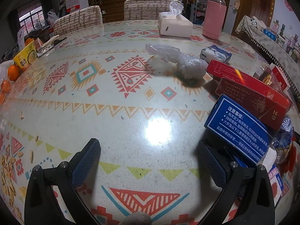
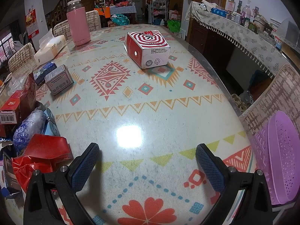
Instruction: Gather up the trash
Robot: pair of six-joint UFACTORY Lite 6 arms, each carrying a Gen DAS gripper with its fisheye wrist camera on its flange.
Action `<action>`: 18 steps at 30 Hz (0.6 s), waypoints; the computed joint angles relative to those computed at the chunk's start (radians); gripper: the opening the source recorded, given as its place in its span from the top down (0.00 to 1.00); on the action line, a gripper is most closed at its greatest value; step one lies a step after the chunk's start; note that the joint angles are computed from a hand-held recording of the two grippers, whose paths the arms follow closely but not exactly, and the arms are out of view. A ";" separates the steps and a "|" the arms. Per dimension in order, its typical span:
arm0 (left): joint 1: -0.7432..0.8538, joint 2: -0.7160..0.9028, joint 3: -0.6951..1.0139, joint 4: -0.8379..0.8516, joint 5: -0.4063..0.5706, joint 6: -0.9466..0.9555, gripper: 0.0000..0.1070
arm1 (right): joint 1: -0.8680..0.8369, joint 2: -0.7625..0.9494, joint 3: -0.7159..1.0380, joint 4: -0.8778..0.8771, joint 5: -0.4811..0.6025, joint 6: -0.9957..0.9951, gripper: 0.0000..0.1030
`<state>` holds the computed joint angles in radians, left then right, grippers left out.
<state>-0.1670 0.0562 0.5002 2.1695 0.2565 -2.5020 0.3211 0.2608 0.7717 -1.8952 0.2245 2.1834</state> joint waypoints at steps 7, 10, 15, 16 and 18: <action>0.001 0.001 0.004 -0.021 -0.005 0.020 0.04 | 0.015 0.003 0.022 0.174 -0.003 -0.161 0.00; -0.003 -0.001 0.000 -0.051 -0.010 0.044 0.04 | 0.022 0.019 0.058 0.367 -0.004 -0.342 0.00; 0.001 -0.022 -0.006 -0.098 -0.035 0.117 0.04 | 0.012 0.037 0.076 0.422 -0.009 -0.383 0.00; 0.000 -0.029 -0.012 -0.095 -0.037 0.117 0.04 | 0.012 0.039 0.077 0.422 -0.008 -0.382 0.00; 0.008 -0.042 -0.030 -0.033 -0.045 0.075 0.04 | 0.007 0.038 0.075 0.420 -0.010 -0.379 0.00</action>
<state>-0.1593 0.0143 0.4704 2.1367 0.2113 -2.4273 0.3282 0.2985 0.8470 -1.4754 0.2142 1.8042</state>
